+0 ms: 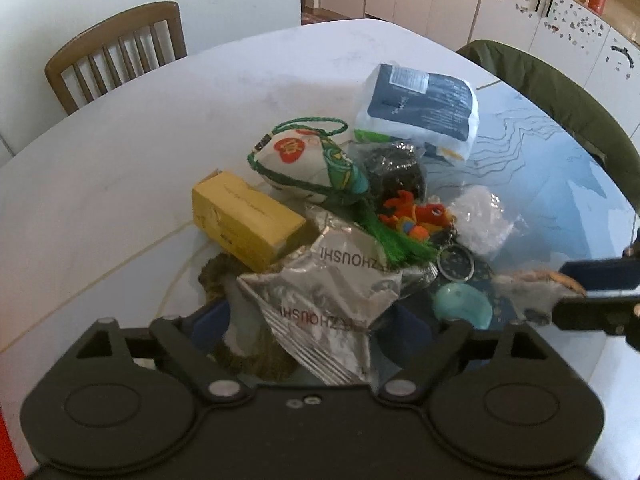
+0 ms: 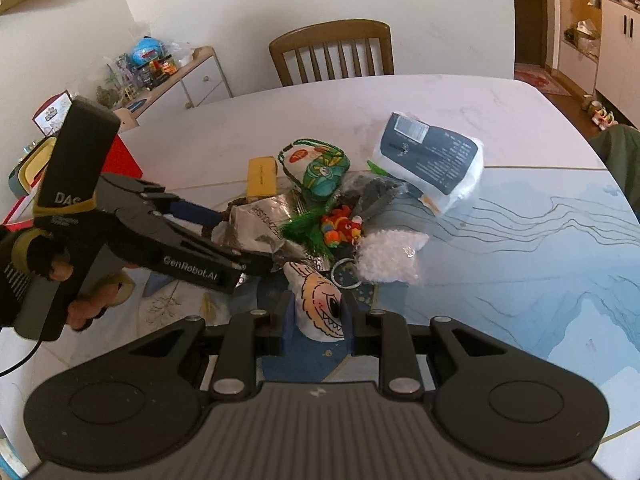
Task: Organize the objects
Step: 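Lift the foil bag with the left tool while the right tool lifts the white toy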
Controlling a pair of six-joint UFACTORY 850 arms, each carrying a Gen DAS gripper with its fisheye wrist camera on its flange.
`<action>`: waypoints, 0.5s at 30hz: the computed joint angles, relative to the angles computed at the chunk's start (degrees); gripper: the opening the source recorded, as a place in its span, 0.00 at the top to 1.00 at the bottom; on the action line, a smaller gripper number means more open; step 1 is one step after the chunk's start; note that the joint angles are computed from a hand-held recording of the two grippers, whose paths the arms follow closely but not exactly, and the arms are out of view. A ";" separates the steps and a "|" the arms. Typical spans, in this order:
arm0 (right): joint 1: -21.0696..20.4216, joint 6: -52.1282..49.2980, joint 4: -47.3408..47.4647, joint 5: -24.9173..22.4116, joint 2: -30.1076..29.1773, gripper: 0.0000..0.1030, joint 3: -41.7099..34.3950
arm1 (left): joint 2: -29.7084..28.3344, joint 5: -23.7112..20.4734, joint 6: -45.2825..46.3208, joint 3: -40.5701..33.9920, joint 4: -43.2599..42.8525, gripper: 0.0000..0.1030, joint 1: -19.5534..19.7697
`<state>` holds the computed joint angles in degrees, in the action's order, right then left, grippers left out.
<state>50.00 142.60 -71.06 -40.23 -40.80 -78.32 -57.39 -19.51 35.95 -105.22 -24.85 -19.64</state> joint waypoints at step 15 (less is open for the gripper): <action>-1.12 0.99 -1.17 1.77 -0.03 0.77 0.90 | -0.66 1.29 2.53 -0.19 -2.20 0.30 -0.54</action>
